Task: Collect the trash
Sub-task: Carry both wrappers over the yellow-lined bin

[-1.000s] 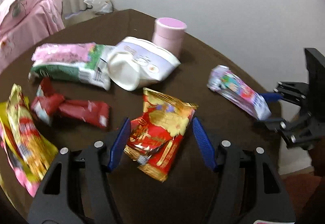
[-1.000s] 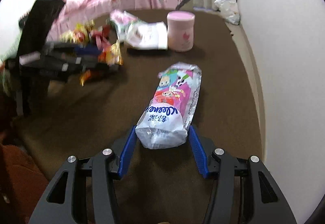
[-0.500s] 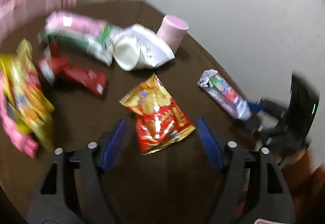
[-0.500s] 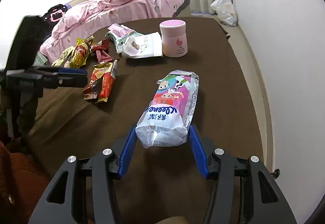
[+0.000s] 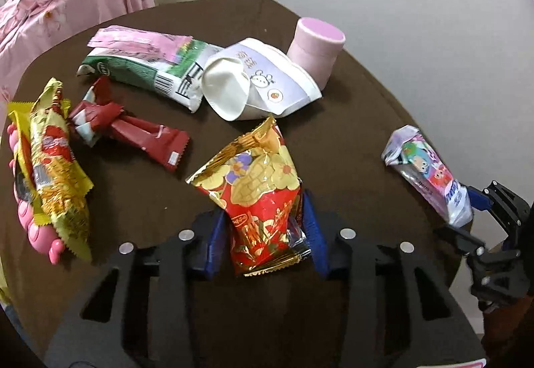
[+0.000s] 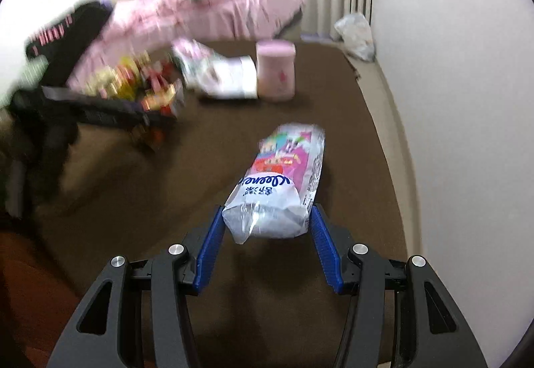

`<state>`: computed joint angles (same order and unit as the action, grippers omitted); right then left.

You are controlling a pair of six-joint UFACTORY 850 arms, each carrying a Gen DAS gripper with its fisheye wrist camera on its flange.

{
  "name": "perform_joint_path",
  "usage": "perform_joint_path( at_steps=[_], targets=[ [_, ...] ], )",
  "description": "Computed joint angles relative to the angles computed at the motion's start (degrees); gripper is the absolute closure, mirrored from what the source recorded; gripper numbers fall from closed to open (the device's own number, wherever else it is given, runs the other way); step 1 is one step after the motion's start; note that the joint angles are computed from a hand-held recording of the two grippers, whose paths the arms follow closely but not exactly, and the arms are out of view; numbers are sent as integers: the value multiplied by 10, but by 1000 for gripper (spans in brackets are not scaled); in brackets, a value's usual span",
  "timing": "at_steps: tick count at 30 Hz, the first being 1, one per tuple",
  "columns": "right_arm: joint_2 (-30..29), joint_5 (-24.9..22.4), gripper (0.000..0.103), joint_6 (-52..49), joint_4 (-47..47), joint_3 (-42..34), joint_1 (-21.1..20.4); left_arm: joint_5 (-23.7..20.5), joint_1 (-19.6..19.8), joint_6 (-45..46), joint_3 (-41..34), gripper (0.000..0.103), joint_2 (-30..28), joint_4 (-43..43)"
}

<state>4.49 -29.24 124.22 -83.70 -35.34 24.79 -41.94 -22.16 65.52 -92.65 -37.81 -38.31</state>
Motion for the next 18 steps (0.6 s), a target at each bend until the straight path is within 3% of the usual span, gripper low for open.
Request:
perform_joint_path(
  at_steps=[4, 10, 15, 18],
  targets=[
    [5, 2, 53, 19, -2, 0, -13, 1, 13, 43, 18, 65, 18, -44],
    [-12, 95, 53, -97, 85, -9, -40, -4, 19, 48, 24, 64, 27, -55],
    [-28, 58, 52, -115, 73, -18, -16, -8, 19, 42, 22, 64, 23, -49],
    [-39, -3, 52, -166, 138, -33, -4, -8, 20, 40, 20, 64, 19, -51]
  ],
)
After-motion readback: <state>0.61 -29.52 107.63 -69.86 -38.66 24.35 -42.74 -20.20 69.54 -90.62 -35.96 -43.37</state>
